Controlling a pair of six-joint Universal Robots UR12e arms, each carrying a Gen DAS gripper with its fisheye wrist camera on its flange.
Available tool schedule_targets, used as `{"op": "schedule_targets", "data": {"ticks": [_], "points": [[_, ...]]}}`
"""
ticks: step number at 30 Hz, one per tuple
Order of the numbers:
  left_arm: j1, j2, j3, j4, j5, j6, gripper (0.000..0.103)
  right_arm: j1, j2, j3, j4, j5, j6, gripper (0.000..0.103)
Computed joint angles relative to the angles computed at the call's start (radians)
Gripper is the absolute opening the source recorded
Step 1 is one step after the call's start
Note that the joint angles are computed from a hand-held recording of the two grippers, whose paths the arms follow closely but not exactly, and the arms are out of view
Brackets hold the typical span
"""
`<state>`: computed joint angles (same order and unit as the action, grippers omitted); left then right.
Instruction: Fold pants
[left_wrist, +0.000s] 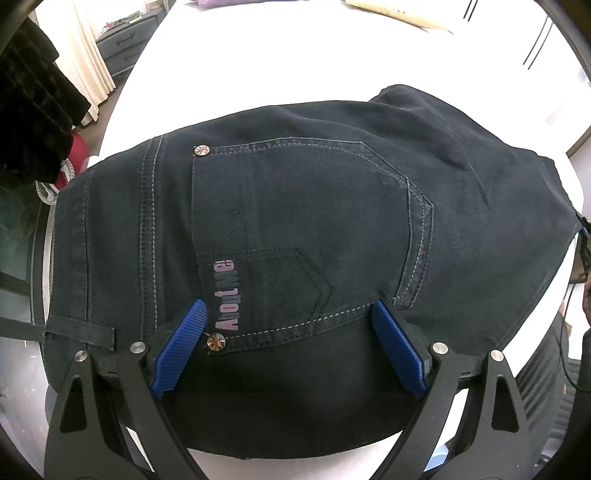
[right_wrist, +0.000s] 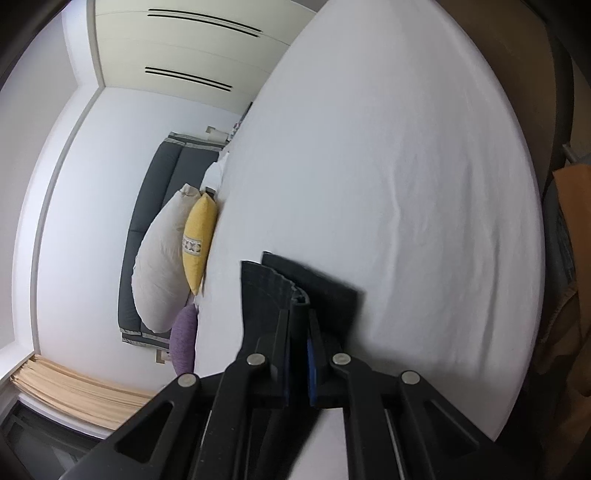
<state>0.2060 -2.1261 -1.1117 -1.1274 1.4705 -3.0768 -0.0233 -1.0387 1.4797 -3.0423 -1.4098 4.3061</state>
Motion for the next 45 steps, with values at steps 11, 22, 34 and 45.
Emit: {"op": "schedule_targets", "data": {"ticks": [11, 22, 34, 45], "points": [[0.002, 0.008, -0.021, 0.029, -0.004, -0.003, 0.093, 0.041, -0.041, -0.115, 0.465, -0.355, -0.156, 0.015], [0.008, 0.013, -0.020, 0.035, -0.031, -0.032, 0.094, 0.137, 0.270, -0.720, 0.973, 0.300, -0.863, 0.015], [0.026, 0.033, -0.053, 0.128, -0.078, -0.084, 0.094, 0.150, 0.514, -1.075, 1.097, -0.093, -0.739, 0.000], [0.010, 0.030, -0.049, 0.160, -0.125, -0.070, 0.094, 0.158, 0.342, -0.830, 1.143, 0.096, -0.975, 0.016]]}}
